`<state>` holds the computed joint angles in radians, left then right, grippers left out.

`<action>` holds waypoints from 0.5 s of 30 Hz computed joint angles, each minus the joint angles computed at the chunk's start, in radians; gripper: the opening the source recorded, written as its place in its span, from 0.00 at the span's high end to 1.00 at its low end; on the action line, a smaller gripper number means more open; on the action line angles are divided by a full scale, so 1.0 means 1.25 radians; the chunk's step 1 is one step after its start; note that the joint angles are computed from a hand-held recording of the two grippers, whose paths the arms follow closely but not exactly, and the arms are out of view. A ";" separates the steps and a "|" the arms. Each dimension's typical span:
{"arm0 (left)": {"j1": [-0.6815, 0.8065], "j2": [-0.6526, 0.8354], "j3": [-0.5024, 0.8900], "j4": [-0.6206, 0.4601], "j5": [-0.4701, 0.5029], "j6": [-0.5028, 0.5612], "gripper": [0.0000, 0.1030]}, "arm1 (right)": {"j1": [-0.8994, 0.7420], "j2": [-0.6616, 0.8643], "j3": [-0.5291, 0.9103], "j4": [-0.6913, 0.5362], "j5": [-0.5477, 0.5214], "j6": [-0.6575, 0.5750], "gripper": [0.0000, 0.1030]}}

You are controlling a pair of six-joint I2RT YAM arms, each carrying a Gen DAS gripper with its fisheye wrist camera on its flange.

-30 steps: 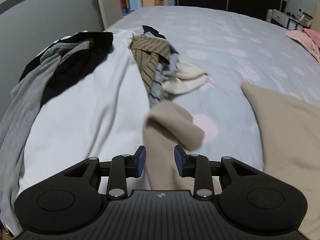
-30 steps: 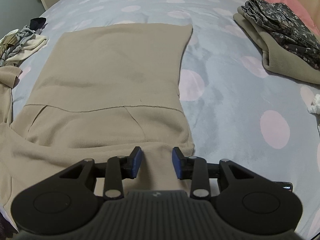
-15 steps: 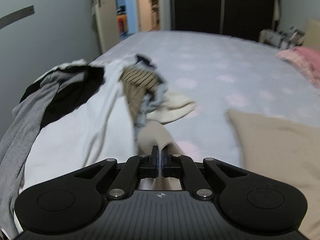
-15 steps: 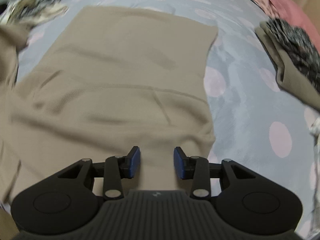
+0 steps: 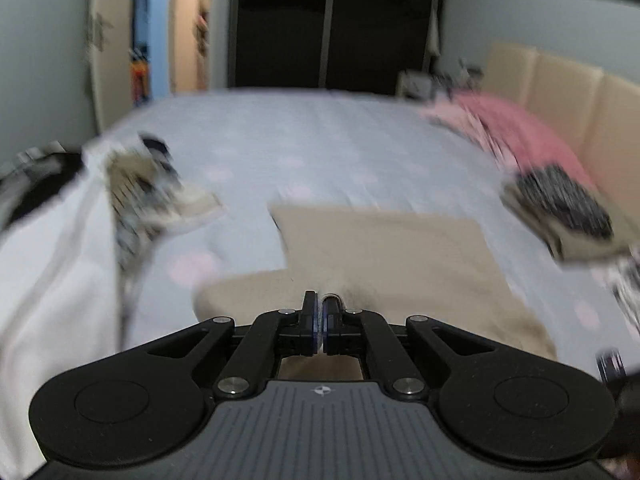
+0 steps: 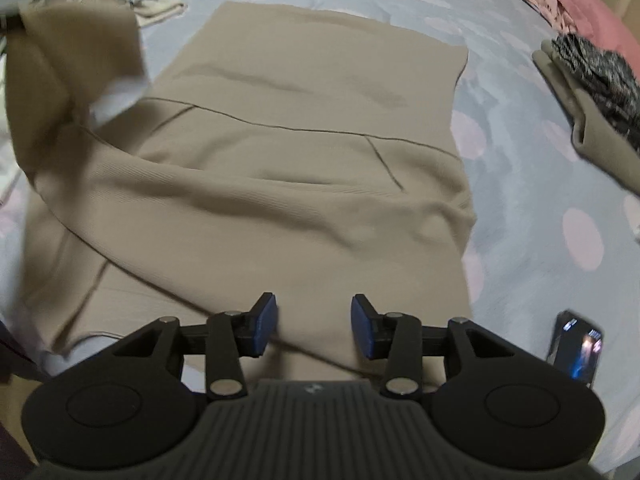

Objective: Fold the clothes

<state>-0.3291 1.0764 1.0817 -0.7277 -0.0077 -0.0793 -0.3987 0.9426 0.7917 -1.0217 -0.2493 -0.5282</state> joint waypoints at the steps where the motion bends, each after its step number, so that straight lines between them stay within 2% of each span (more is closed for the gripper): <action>1: -0.025 0.007 -0.015 -0.012 -0.012 -0.001 1.00 | 0.010 -0.008 -0.005 0.001 0.004 0.009 0.56; 7: -0.179 0.036 -0.112 -0.042 -0.152 0.061 1.00 | 0.057 -0.034 -0.022 0.008 0.026 0.044 0.56; 11: -0.218 0.039 -0.138 -0.061 -0.202 0.124 0.99 | 0.061 -0.024 -0.024 0.019 0.027 0.052 0.55; 13: -0.252 0.004 -0.180 -0.032 -0.255 0.163 0.94 | 0.070 -0.019 -0.025 0.021 0.033 0.056 0.55; 15: -0.325 -0.030 -0.223 0.009 -0.349 0.219 0.85 | 0.078 -0.016 -0.026 0.025 0.037 0.057 0.55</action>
